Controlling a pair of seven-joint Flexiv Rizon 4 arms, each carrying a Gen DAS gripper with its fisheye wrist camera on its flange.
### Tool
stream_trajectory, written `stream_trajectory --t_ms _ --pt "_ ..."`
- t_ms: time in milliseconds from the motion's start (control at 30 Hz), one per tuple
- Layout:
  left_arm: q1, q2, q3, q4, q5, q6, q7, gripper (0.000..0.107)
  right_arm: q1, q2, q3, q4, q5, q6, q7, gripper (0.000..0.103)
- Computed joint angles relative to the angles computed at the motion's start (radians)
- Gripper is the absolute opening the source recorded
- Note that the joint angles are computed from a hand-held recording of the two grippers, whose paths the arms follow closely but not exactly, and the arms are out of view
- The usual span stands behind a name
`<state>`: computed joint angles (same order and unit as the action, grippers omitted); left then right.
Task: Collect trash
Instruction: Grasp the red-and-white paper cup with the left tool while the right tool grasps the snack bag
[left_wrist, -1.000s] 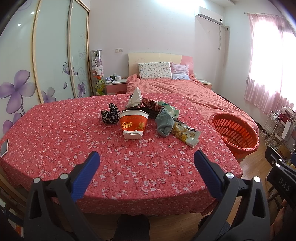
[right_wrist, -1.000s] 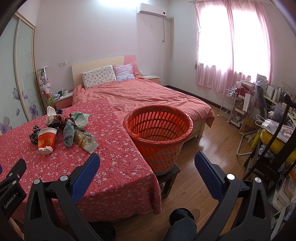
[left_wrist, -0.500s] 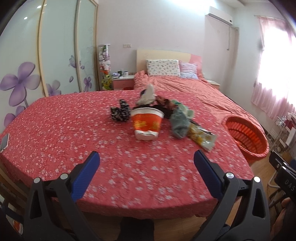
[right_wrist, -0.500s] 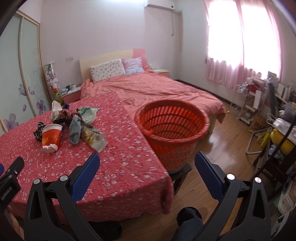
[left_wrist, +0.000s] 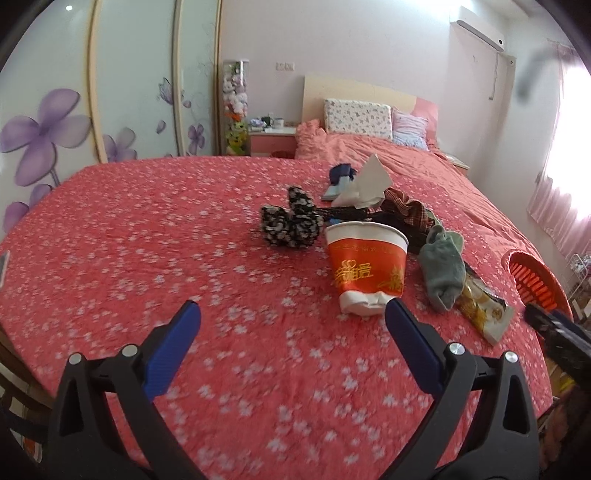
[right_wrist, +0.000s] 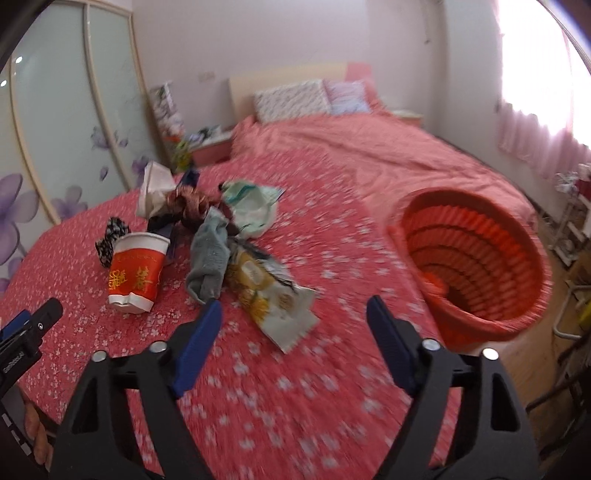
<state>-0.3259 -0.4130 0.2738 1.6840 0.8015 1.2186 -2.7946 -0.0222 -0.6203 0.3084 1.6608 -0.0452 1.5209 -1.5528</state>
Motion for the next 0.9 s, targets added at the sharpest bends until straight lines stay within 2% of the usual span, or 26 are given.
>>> stream_trajectory --t_ms 133,200,333,400,467,567,700,767,800,833,867,900 --pt "0.055 -0.062 -0.048 -0.05 -0.099 0.026 0.116 0.098 0.022 -0.071 -0.004 -0.107 -0.024 -0.102 -0.016 0.074" --pt "0.06 -0.092 -0.049 -0.074 -0.143 0.034 0.165 0.098 0.029 -0.095 -0.002 -0.152 -0.021 -0.157 -0.033 0.07" --pt "0.061 -0.156 -0.053 -0.132 -0.236 0.015 0.27 0.098 0.026 -0.127 0.016 -0.218 0.022 -0.258 -0.087 0.054" --pt "0.065 -0.181 -0.058 -0.149 -0.286 0.009 0.319 0.098 0.01 -0.125 0.039 -0.223 0.06 -0.272 -0.136 0.045" --pt "0.065 -0.203 -0.062 -0.163 -0.335 -0.006 0.365 0.098 -0.004 -0.113 0.058 -0.212 0.097 -0.268 -0.19 0.029" --pt "0.066 -0.226 -0.062 -0.173 -0.397 -0.004 0.417 0.098 -0.016 -0.113 0.073 -0.229 0.147 -0.291 -0.246 0.017" --pt "0.058 -0.26 -0.054 -0.203 -0.456 -0.026 0.473 0.098 -0.011 -0.108 0.064 -0.244 0.205 -0.316 -0.289 0.016" --pt "0.056 -0.273 -0.051 -0.213 -0.478 -0.03 0.495 0.098 0.012 -0.111 0.042 -0.255 0.211 -0.329 -0.287 0.019" --pt "0.054 -0.278 -0.047 -0.218 -0.485 -0.031 0.502 0.098 0.021 -0.111 0.035 -0.258 0.214 -0.331 -0.287 0.023" --pt "0.052 -0.284 -0.043 -0.225 -0.491 -0.035 0.51 0.098 0.026 -0.113 0.032 -0.263 0.215 -0.337 -0.293 0.039" --pt "0.05 -0.288 -0.04 -0.229 -0.497 -0.036 0.516 0.098 0.035 -0.115 0.025 -0.267 0.214 -0.34 -0.296 0.046" --pt "0.05 -0.29 -0.04 -0.231 -0.503 -0.036 0.524 0.097 0.046 -0.116 0.015 -0.268 0.21 -0.339 -0.296 0.047"
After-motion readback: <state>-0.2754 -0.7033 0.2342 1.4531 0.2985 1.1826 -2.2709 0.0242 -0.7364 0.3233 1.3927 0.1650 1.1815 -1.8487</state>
